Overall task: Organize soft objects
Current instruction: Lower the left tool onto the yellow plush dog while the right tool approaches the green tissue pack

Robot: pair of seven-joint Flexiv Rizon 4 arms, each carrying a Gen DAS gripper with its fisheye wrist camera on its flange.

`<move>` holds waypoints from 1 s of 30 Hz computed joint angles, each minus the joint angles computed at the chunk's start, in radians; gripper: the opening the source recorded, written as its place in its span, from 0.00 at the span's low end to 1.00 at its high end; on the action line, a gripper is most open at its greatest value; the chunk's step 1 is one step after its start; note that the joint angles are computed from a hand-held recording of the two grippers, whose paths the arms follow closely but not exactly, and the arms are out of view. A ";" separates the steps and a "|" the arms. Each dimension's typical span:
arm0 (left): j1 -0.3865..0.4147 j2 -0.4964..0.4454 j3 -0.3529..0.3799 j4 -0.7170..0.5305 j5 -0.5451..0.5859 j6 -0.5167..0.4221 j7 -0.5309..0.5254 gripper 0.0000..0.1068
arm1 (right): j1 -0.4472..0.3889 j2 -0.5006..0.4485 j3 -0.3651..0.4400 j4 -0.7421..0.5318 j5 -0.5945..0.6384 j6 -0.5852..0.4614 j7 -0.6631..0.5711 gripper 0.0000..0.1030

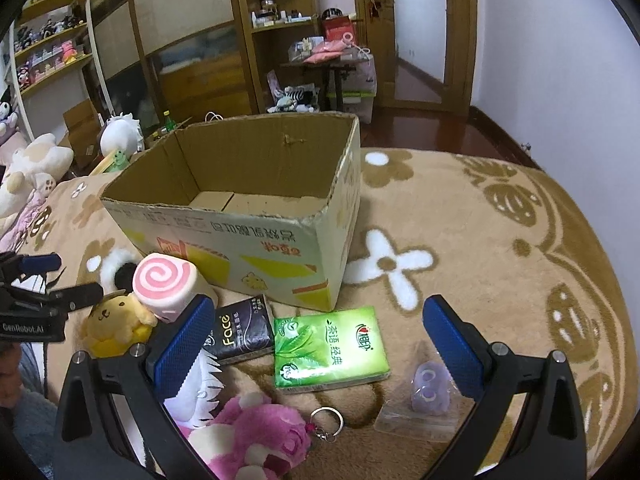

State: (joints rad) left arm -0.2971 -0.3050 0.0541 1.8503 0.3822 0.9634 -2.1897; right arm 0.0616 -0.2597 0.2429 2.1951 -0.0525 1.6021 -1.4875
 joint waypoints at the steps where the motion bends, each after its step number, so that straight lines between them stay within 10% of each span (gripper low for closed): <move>1: 0.004 -0.005 -0.005 -0.001 -0.010 -0.007 0.013 0.92 | -0.006 -0.005 0.006 -0.005 0.004 -0.005 -0.004 1.00; 15: 0.038 -0.066 -0.038 0.018 -0.210 -0.018 0.168 0.92 | -0.124 -0.084 0.151 -0.104 0.183 -0.117 -0.179 1.00; 30: 0.052 -0.103 -0.039 0.023 -0.308 -0.025 0.218 0.92 | -0.057 -0.093 0.107 -0.117 0.243 -0.154 -0.262 1.00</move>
